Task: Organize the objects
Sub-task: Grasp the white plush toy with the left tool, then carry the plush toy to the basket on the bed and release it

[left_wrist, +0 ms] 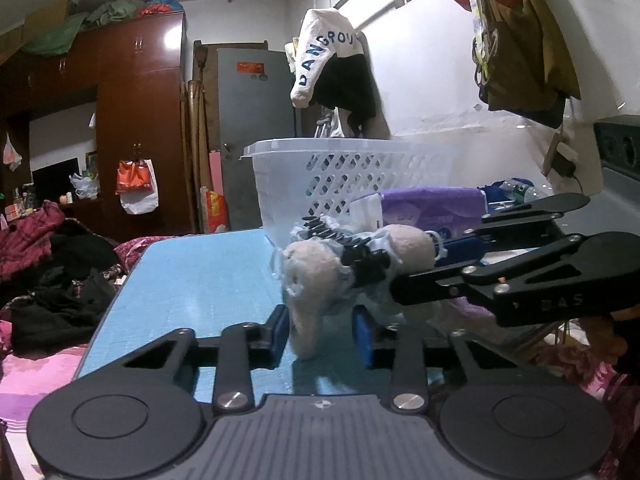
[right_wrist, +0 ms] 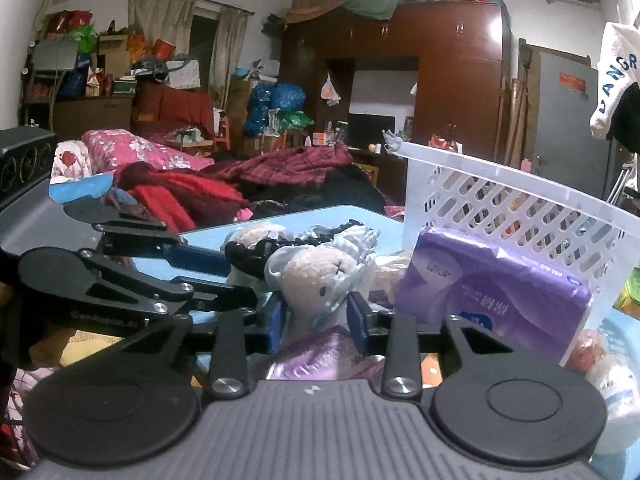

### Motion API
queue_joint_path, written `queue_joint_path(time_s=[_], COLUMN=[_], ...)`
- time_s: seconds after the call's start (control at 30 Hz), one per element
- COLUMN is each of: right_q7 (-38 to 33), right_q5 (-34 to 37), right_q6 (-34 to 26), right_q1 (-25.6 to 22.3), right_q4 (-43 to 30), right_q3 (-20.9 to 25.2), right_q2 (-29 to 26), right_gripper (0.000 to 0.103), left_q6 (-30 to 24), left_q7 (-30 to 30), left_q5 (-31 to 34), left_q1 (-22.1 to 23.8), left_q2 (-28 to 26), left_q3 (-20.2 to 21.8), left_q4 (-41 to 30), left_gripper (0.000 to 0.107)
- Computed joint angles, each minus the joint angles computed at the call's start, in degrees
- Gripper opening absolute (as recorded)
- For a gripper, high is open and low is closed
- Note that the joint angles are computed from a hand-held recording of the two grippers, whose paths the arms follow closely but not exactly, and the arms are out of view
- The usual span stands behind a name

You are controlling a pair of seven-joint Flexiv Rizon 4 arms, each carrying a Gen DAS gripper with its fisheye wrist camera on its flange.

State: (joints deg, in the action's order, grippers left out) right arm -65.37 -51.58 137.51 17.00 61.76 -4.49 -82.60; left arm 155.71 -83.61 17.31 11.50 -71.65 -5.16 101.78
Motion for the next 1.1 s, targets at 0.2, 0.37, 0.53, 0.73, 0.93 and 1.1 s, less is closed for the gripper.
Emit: queue_joint_path(time_s=[0.2, 0.37, 0.53, 0.73, 0.93, 1.1], right_q7=[1.51, 1.96, 2.41, 0.6, -1.68, -4.81], right_q5=[-1.75, -2.2, -2.94, -1.15, 0.82, 3.56], right_q6=[-0.41, -0.31, 0.45, 2.44, 4.04, 7.45], right_q1=[-0.48, -0.36, -0.64, 0.06, 0.62, 0.79], right_q4=[-2.25, -3.07, -4.47, -4.72, -4.01, -0.89], right_q3=[-0.19, -0.82, -1.17, -2.0, -2.29, -1.97], right_q2=[-0.67, -0.88, -1.36, -1.34, -0.54, 1.7], right_gripper=[0.031, 0.028, 0.025, 0.023, 0.022, 0.022], left_q6=[0.55, 0.68, 1.97, 5.82, 8.8, 14.14], left_q7=[-0.7, -0.7, -1.4, -1.28, -1.75, -0.69], left_q5=[0.05, -0.87, -0.74, -1.98, -1.96, -2.17], left_q1=[0.27, -0.1, 0.01, -0.76, -1.17, -2.44], left_q2=[0.02, 0.02, -0.23, -0.44, 0.15, 2.0], left_q3=[-0.22, -0.04, -0.19, 0.12, 0.4, 0.69], left_q4=[-0.04, 0.03, -0.17, 0.19, 0.77, 2.13], left_gripper=[0.025, 0.02, 0.018, 0.017, 0.016, 0.016])
